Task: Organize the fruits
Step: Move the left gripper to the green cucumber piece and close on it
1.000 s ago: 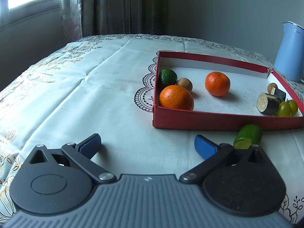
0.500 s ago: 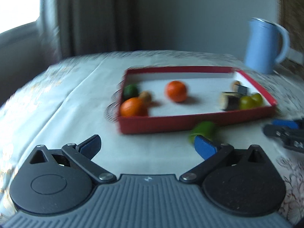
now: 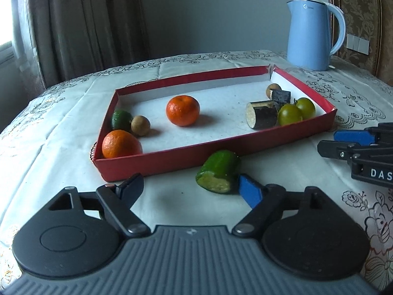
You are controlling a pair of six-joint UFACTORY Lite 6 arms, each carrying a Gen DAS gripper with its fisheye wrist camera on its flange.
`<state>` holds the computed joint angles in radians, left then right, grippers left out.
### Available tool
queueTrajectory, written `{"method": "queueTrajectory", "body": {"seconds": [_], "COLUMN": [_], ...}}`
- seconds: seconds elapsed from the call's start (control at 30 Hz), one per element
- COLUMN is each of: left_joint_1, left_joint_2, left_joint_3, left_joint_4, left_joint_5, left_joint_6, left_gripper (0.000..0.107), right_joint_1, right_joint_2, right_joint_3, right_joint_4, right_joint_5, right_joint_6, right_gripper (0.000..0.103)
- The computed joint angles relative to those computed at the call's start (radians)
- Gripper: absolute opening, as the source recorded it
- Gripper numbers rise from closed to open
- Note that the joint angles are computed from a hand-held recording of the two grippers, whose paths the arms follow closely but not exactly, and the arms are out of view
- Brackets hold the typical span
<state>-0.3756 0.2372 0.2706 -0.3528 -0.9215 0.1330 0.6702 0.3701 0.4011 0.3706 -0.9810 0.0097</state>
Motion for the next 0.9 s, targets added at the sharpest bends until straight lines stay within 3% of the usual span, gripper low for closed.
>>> {"method": "queueTrajectory", "body": {"seconds": [0.03, 0.07, 0.33, 0.47, 0.6, 0.9], "left_joint_1": [-0.006, -0.009, 0.014, 0.017, -0.008, 0.003], "left_joint_2": [0.009, 0.013, 0.002, -0.008, -0.005, -0.031], "left_joint_3": [0.007, 0.012, 0.022, 0.022, 0.025, 0.010], "left_joint_4": [-0.008, -0.011, 0.068, 0.106, 0.079, 0.096], "left_joint_5": [-0.001, 0.002, 0.045, 0.060, 0.057, 0.071], "left_joint_6": [0.003, 0.003, -0.050, -0.066, -0.053, -0.067], "left_gripper": [0.082, 0.079, 0.055, 0.037, 0.034, 0.034], "right_joint_1": [0.009, 0.021, 0.020, 0.018, 0.017, 0.016], "right_joint_2": [0.002, 0.002, 0.000, -0.001, 0.003, 0.005], "right_joint_3": [-0.002, -0.007, -0.004, -0.003, 0.002, 0.001], "right_joint_4": [0.017, 0.037, 0.035, 0.035, 0.042, 0.042], "right_joint_5": [-0.011, -0.028, -0.032, -0.025, -0.018, -0.020], "right_joint_6": [-0.006, -0.012, -0.016, -0.016, -0.014, -0.013], "right_gripper": [0.055, 0.058, 0.058, 0.058, 0.066, 0.066]}}
